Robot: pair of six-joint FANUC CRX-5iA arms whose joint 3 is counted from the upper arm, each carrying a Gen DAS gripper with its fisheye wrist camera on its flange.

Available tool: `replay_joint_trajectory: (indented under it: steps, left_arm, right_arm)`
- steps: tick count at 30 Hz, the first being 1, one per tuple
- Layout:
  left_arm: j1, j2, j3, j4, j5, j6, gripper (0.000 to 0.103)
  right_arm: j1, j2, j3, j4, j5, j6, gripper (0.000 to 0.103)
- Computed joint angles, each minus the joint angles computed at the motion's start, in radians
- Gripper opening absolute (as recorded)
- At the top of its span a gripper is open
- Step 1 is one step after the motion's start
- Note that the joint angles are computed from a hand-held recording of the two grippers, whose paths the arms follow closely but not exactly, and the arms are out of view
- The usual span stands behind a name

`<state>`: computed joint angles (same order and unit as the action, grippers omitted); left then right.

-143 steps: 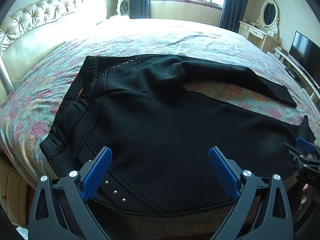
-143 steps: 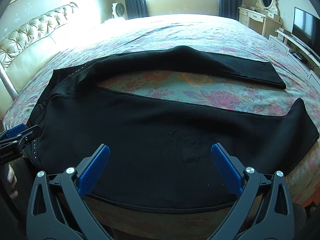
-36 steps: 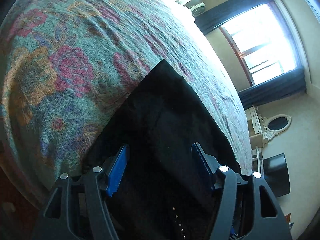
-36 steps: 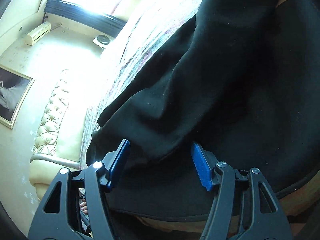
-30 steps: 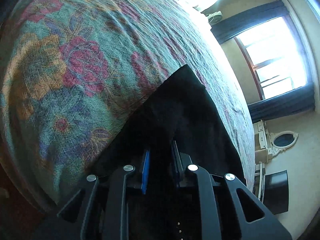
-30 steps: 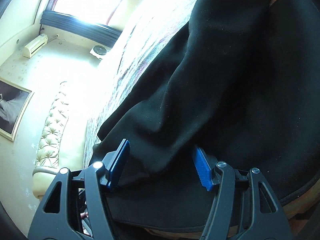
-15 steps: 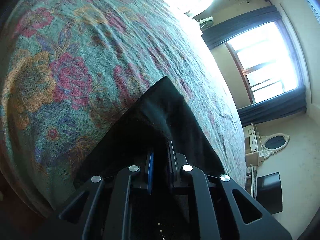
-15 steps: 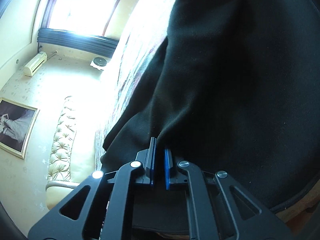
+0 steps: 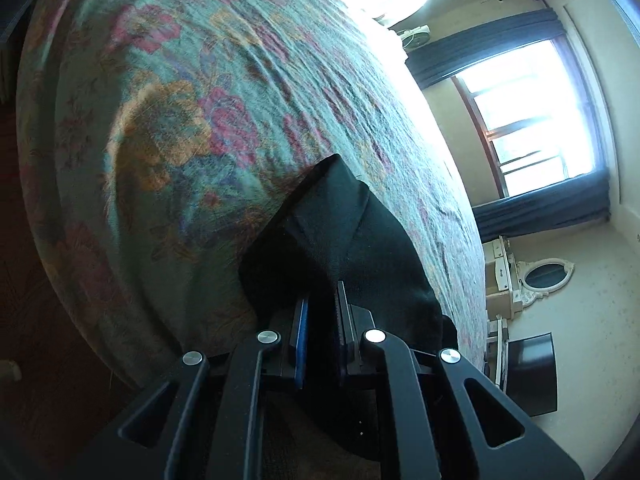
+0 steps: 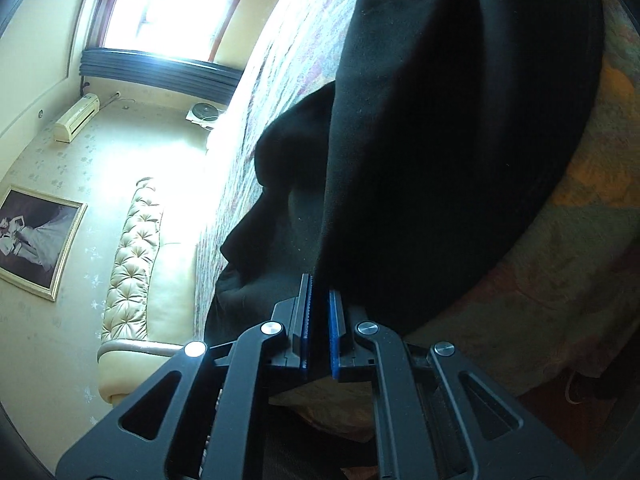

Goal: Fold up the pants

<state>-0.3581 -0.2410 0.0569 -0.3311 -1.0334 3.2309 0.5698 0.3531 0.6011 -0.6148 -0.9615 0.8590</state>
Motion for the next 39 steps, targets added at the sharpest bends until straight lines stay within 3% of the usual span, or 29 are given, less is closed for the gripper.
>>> replay_joint_trajectory:
  steps: [6, 9, 11, 13, 14, 19, 22, 25, 26, 27, 32, 34, 36, 38, 39]
  left_arm:
    - [-0.02, 0.003, -0.001, -0.021, -0.029, 0.008, 0.011]
    - [-0.016, 0.031, 0.04, -0.012, -0.083, -0.062, 0.011]
    - [-0.03, 0.056, 0.076, -0.028, -0.118, -0.086, 0.011]
    - [-0.044, 0.071, 0.101, -0.049, -0.129, -0.096, 0.011]
    - [-0.04, 0.073, 0.102, -0.041, -0.122, -0.111, 0.012]
    - [0.003, 0.07, 0.066, 0.036, -0.106, -0.146, 0.014]
    - [0.017, 0.06, 0.036, 0.061, -0.085, -0.143, 0.015]
    - [-0.004, 0.065, 0.051, 0.021, -0.108, -0.1, 0.015]
    - [-0.011, 0.065, 0.054, 0.008, -0.116, -0.083, 0.015]
    - [-0.021, 0.064, 0.059, -0.007, -0.123, -0.063, 0.015]
    - [-0.023, 0.062, 0.06, -0.003, -0.157, -0.088, 0.016]
    - [-0.015, 0.064, 0.057, 0.01, -0.161, -0.116, 0.021]
    - [-0.025, 0.062, 0.067, -0.003, -0.183, -0.109, 0.033]
    - [-0.06, 0.065, 0.105, -0.065, -0.256, -0.087, 0.047]
    - [-0.091, 0.077, 0.142, -0.117, -0.324, -0.078, 0.047]
  right_arm:
    - [0.007, -0.02, -0.022, 0.022, -0.021, -0.007, 0.0]
    - [0.004, -0.023, -0.02, 0.031, -0.026, 0.01, 0.001]
    - [-0.007, -0.011, 0.0, -0.013, -0.048, 0.022, 0.006]
    - [-0.013, 0.006, 0.031, -0.073, -0.072, 0.048, 0.022]
    - [-0.014, 0.02, 0.051, -0.105, -0.086, 0.064, 0.036]
    - [0.012, 0.099, 0.144, -0.183, -0.14, 0.077, 0.038]
    - [0.032, 0.108, 0.14, -0.176, -0.105, 0.049, 0.039]
    - [0.047, 0.112, 0.146, -0.146, -0.09, 0.038, 0.033]
    - [0.052, 0.112, 0.15, -0.131, -0.09, 0.038, 0.011]
    - [0.051, 0.113, 0.153, -0.133, -0.092, 0.051, 0.006]
    - [0.054, 0.091, 0.124, -0.12, -0.127, 0.067, 0.006]
    - [0.034, 0.083, 0.097, -0.178, -0.117, 0.078, 0.008]
    - [0.028, 0.065, 0.091, -0.16, -0.117, 0.059, 0.022]
    - [0.026, 0.04, 0.099, -0.078, -0.111, 0.065, 0.031]
    - [0.018, 0.02, 0.092, -0.029, -0.093, 0.059, 0.034]
